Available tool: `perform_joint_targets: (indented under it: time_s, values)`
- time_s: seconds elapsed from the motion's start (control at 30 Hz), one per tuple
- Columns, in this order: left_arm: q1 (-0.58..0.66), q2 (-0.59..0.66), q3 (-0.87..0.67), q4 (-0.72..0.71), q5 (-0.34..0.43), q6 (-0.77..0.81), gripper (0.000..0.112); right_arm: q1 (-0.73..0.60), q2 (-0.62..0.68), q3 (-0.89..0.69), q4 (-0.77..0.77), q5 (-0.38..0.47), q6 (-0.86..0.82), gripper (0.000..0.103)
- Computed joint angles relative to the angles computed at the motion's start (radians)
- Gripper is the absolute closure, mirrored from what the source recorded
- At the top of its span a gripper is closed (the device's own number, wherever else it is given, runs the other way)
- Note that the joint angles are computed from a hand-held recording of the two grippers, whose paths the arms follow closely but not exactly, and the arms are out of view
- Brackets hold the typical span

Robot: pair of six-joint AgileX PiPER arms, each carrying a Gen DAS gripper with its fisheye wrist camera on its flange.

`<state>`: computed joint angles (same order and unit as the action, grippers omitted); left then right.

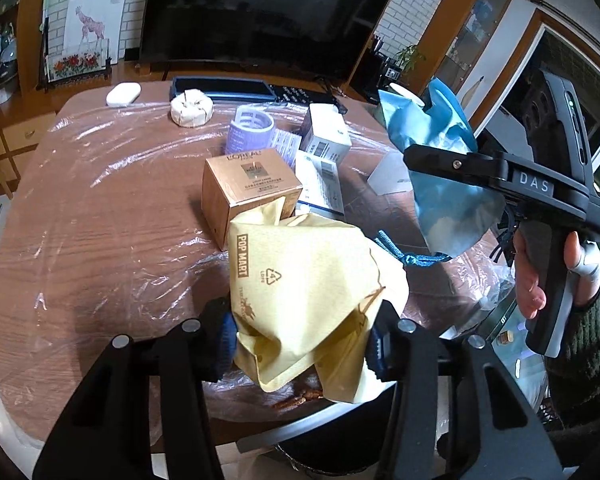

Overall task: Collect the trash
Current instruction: 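Carry the yellow bag and blue cloth over the black wastebasket with both tools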

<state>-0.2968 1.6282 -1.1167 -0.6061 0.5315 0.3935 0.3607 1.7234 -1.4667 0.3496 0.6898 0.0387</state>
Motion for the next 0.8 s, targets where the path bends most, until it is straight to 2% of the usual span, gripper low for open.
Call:
perform_joint_targets:
  time_s: [0.43, 0.67, 0.8]
  values:
    - [0.054, -0.077, 0.051, -0.130, 0.066, 0.199, 0.061, 0.028, -0.270, 0.228, -0.177, -0.051, 0.218, 0.037]
    - [0.045, -0.128, 0.109, -0.144, 0.066, 0.204, 0.061, 0.065, -0.381, 0.335, -0.259, -0.034, 0.320, 0.037]
    - [0.008, -0.163, 0.147, -0.109, 0.043, 0.146, 0.061, 0.065, -0.427, 0.396, -0.213, -0.029, 0.281, 0.037]
